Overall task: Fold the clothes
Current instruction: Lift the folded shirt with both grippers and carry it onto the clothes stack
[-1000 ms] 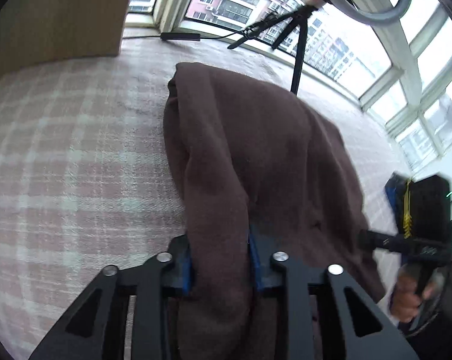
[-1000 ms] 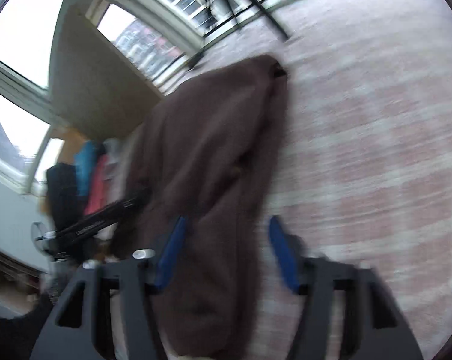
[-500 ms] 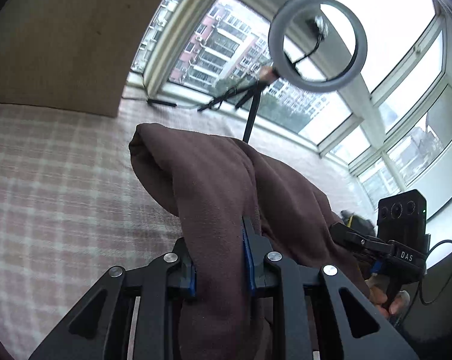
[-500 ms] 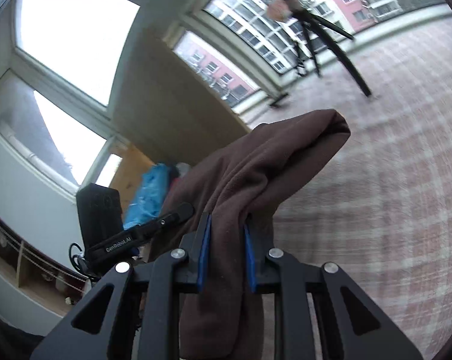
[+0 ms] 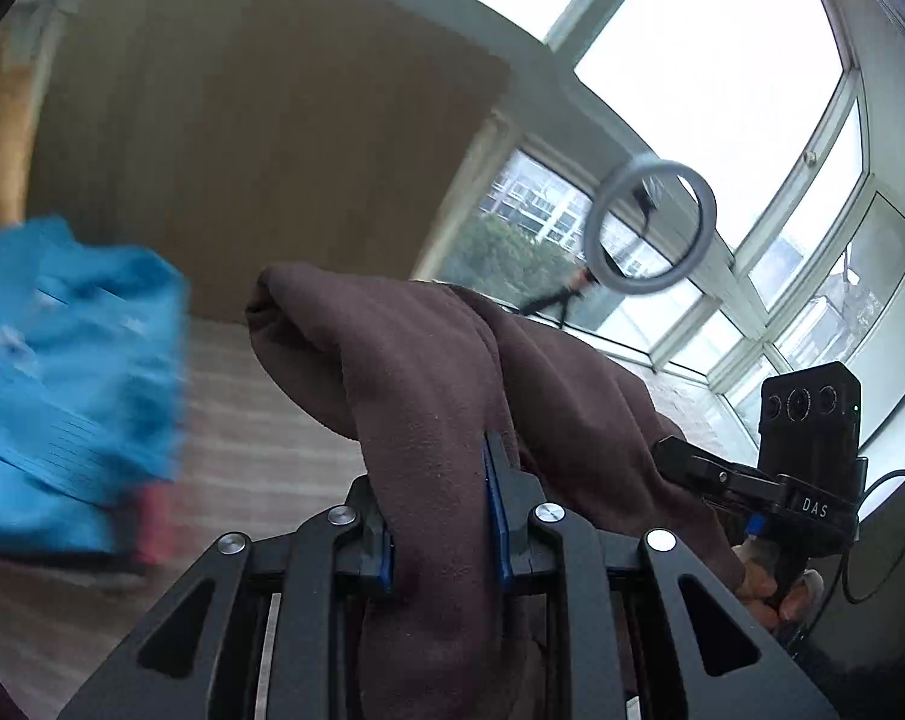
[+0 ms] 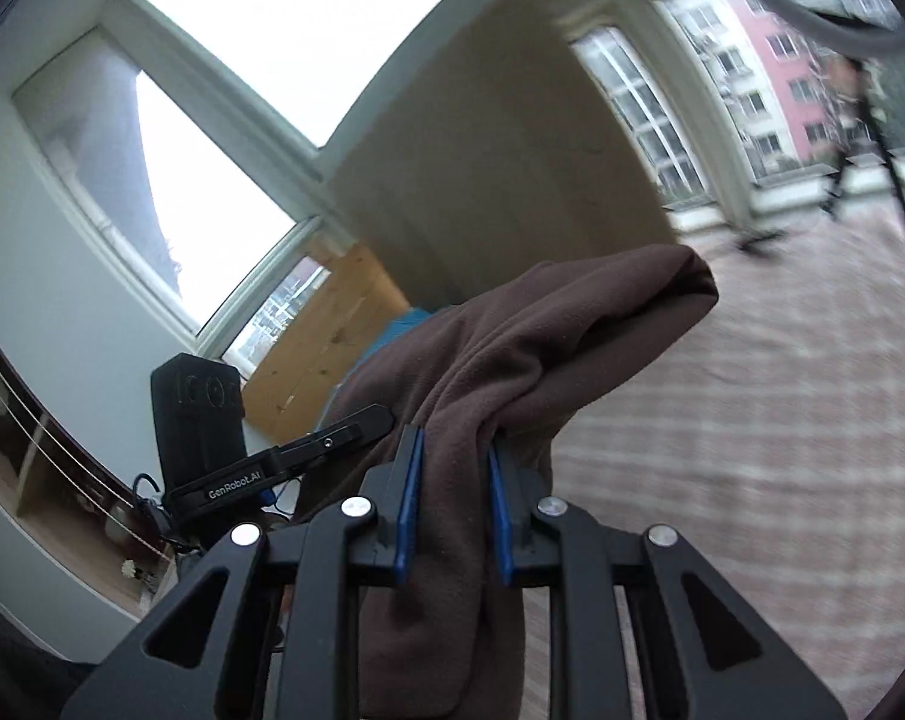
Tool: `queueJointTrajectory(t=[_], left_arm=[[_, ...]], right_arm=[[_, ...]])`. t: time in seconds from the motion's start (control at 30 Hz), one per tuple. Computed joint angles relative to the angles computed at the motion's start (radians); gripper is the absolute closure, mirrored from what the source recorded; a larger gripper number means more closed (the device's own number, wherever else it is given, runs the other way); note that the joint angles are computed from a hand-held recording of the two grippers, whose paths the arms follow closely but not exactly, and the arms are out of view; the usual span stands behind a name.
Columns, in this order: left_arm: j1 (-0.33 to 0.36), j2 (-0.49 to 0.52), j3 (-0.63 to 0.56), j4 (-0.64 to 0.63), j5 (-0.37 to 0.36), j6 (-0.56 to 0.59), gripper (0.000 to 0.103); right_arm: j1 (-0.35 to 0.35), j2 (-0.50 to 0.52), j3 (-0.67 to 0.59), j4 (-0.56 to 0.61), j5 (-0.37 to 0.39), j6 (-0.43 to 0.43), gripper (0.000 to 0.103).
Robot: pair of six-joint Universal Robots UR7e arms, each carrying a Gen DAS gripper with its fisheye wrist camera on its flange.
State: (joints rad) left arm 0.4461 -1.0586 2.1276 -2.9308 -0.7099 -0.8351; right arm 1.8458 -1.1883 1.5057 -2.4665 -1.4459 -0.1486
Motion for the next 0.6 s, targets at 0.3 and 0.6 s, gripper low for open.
queueJointTrajectory(t=[0.3, 0.6], left_arm=[[-0.007, -0.475, 0.121, 0.483, 0.142, -0.032, 0.082], [0.142, -0.656, 0.141, 0.563, 0.181, 0.118, 0.081]], right_arm=[[0.174, 0.329, -0.233, -0.103, -0.064, 0.064, 0.083], [0.239, 0.616, -0.539, -0.056, -0.150, 0.107, 0.083]])
